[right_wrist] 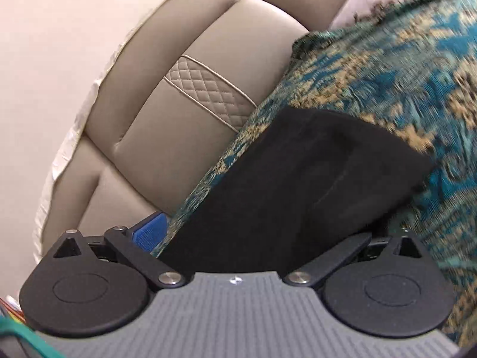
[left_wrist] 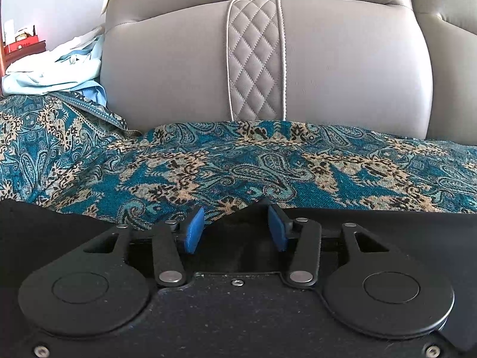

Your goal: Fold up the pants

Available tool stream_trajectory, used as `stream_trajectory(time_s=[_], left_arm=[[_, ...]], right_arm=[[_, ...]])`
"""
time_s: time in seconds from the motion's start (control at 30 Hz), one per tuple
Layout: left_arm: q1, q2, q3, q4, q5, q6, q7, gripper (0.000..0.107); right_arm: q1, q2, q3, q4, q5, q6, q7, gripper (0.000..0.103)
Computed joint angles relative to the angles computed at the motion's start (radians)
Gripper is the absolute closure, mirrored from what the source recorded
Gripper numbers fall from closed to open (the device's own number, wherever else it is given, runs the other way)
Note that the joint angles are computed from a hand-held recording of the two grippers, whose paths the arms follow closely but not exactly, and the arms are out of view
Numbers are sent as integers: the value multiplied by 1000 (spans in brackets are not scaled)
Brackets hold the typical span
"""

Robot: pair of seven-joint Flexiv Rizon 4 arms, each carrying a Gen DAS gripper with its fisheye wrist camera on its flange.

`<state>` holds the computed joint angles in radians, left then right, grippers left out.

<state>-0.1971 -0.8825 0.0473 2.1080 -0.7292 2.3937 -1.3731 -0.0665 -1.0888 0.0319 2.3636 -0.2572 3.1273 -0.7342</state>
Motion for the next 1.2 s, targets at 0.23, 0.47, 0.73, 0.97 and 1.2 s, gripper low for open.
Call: stream_trajectory(time_s=[0.23, 0.47, 0.73, 0.97, 1.2], left_arm=[[8, 2, -2, 3, 13, -2, -14, 60], [110, 52, -41, 59, 169, -22, -125, 58], [309, 165, -24, 302, 549, 84, -295, 57], [464, 97, 21, 412, 777, 281, -360, 51], [622, 54, 10, 428, 1015, 370, -330, 45]], right_arm=[[23, 5, 4, -103, 136, -94, 83, 32], [-19, -31, 43, -177, 196, -156, 262, 91], [298, 113, -109, -125, 356, -291, 24, 92], [786, 243, -136, -160, 504, -623, -558, 96], [1231, 171, -228, -290, 791, -713, -929, 95]])
